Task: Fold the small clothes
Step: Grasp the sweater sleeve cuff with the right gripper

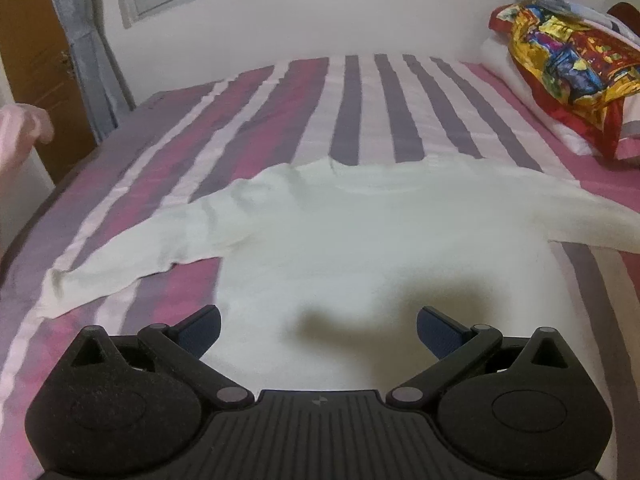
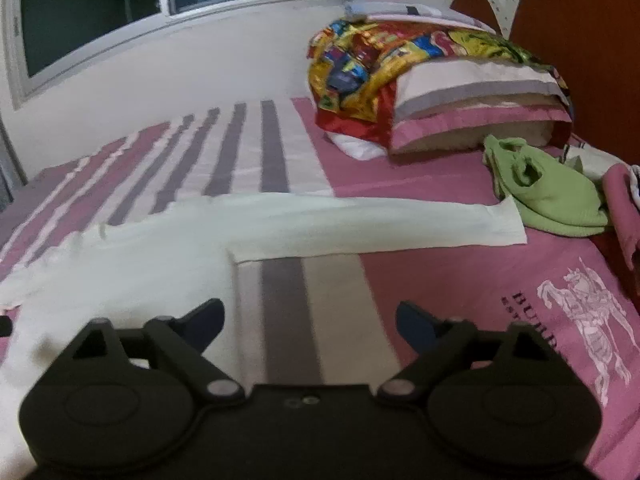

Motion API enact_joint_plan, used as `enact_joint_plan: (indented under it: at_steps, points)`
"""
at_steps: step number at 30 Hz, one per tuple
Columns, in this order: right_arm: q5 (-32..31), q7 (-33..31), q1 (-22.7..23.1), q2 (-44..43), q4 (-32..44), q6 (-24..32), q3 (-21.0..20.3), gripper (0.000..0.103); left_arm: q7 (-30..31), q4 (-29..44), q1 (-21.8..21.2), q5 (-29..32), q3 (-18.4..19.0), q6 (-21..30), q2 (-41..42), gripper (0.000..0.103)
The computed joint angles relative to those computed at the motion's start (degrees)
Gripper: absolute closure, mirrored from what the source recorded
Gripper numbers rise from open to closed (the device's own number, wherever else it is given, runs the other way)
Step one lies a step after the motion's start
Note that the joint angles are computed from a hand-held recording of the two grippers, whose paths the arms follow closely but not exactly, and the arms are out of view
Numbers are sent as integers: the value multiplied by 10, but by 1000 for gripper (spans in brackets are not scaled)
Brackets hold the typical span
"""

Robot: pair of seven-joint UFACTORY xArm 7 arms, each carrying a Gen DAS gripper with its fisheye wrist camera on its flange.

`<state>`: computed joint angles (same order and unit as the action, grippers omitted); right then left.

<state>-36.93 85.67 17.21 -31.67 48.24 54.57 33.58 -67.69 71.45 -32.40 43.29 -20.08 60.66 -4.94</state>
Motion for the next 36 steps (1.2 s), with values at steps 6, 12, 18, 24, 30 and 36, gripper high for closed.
enact_joint_plan:
  at_steps: [6, 12, 18, 24, 30, 36]
  points:
    - [0, 0, -24, -10, -51, -48, -54, 27, -3, 58, -14, 28, 20, -5, 79, 0]
    - [2, -7, -65, -10, -86, -92, -91, 31, 5, 123, -47, 47, 60, -5, 153, 0]
    - [16, -3, -107, 11, -109, -157, -128, 36, 15, 165, -66, 47, 97, -18, 199, 0]
    - [21, 28, -155, 25, -131, -221, -143, 40, 18, 173, -72, 39, 119, -28, 219, 0]
    - [-7, 95, -220, 28, -138, -244, -136, 55, 16, 162, -68, 35, 127, -38, 217, 0]
    - [-31, 128, -249, 16, -146, -230, -138, 79, 17, 156, -64, 36, 128, -36, 212, 0]
